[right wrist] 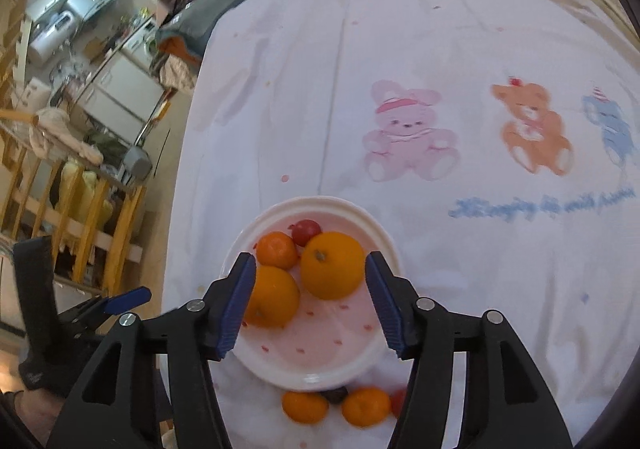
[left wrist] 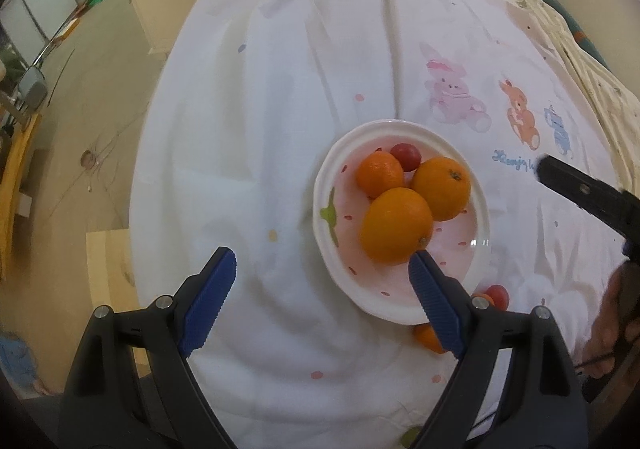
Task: Organize fruits
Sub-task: 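Move the left gripper to the tangerine beside the plate and close on it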
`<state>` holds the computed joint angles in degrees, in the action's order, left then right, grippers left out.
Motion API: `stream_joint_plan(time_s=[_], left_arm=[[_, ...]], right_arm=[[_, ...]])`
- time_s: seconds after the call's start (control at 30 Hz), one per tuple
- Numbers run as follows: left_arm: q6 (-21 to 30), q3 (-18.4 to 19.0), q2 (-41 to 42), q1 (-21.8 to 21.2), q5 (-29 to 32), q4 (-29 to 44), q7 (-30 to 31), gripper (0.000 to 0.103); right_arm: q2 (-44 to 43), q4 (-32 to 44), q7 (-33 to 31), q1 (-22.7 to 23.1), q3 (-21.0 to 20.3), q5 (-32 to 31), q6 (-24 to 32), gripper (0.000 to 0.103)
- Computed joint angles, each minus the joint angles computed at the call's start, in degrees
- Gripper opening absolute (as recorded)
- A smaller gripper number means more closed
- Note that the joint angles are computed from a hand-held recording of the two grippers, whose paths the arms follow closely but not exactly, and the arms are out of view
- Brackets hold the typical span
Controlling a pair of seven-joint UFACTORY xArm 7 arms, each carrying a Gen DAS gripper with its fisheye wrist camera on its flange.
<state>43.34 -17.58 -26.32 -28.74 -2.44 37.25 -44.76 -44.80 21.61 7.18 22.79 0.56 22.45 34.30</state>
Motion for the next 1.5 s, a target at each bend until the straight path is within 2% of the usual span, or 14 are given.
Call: stream_joint_plan(time_s=[0.1,0.2,0.3,0.53,0.7,0.87,1.1,1.33,1.5], left_arm=[[-1.62,0.39,-0.38,-0.86,-1.39,-0.46,0.72,0.086],[-1.41,-1.19,-0.57,-0.16,0.8,-0.17,-0.77,0.086],[-2.13,-0.96,-0.62,-0.95,0.05,-0.15,-1.05,0.086],[-2.27,-2.3,-1.23,-2.17,0.58,0.39,-2.23,0.086],[-2.39,-2.18,-2.24,-2.91,-0.14,-0.46,-2.96,0.086],[-2.38,-2.43,-3.47,-4.02,-0.75,-1.87,-3.23,0.086],[-1.62,-3.13,-3.31,-4.41,-0.79,-3.13,-4.99,0.086],[-2.41,-3.2,-1.21,-5.78,-0.91,-3.25,-4.75,0.086],[-2.07,-3.07,0.27,-6.66,-1.85,-3.42,-5.02,0.086]], right_arm=[[-6.18,-2.17,1.62,-2.11,-0.25,-0.96,2.45,0.065],[-11.48,-3.83,3.08,-3.69,-0.82,-1.59,4.91,0.065],[-17.54,-5.9,4.03,-5.25,-1.49,-2.47,8.06,0.065],[-32.01,-11.65,7.47,-9.28,-1.31,-4.63,17.13,0.066],[-40.58,-14.88,10.58,-12.31,-2.78,-4.84,22.69,0.066],[-46.75,-15.97,12.42,-13.1,-1.06,-6.02,26.65,0.066],[-49.88,-17.35,15.74,-14.04,0.32,-7.19,28.5,0.066],[-47.93,-18.2,16.4,-15.67,-2.23,-7.76,27.98,0.066],[-47.59,-18.07,16.13,-15.83,-2.37,-7.82,28.43,0.066]])
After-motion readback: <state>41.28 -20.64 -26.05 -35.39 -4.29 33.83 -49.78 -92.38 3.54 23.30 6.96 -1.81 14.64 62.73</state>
